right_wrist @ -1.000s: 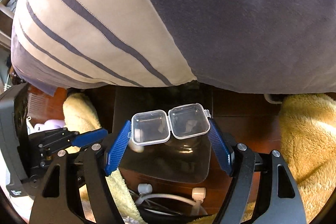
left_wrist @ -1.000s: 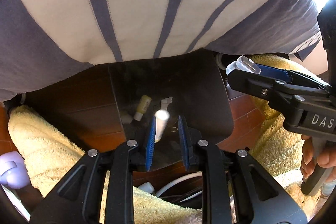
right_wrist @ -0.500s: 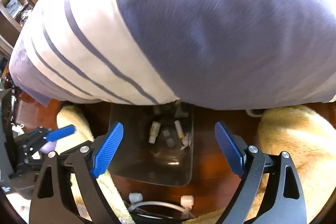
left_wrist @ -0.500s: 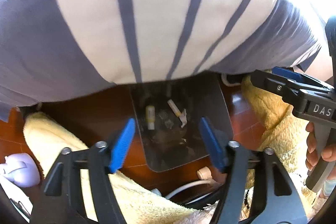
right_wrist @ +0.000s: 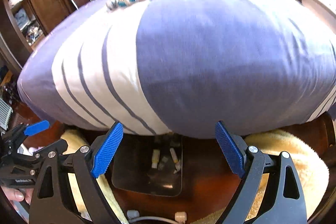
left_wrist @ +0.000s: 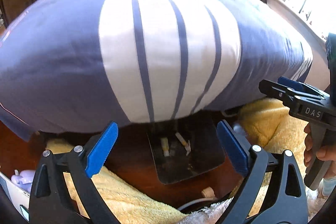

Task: Collect trash
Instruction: 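Move both tools back over the bed toward the remaining items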

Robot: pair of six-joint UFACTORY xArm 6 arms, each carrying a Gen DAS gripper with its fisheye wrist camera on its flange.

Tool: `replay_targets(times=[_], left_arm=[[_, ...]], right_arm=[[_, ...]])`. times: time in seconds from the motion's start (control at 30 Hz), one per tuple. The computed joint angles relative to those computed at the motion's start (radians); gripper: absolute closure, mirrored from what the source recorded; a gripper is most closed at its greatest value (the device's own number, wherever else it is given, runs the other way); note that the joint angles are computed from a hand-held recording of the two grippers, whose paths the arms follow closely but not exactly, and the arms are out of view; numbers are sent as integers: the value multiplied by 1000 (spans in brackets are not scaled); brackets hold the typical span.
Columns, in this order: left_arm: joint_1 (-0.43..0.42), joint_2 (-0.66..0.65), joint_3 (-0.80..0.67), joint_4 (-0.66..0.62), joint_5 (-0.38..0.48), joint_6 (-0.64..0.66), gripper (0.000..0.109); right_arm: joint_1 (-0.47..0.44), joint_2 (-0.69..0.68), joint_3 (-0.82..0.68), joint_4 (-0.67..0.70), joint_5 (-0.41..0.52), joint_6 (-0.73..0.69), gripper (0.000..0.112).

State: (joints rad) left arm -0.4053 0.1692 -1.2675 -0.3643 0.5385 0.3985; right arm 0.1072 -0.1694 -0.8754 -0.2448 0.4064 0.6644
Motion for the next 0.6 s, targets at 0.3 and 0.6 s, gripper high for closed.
replay_targets(times=[0.3, 0.6], left_arm=[[9, -11, -57, -3, -43, 5, 18], [24, 95, -234, 48, -19, -36, 18]], right_arm=[[-25, -38, -41, -139, -27, 70, 23], [-69, 44, -178, -107, -45, 2, 23]])
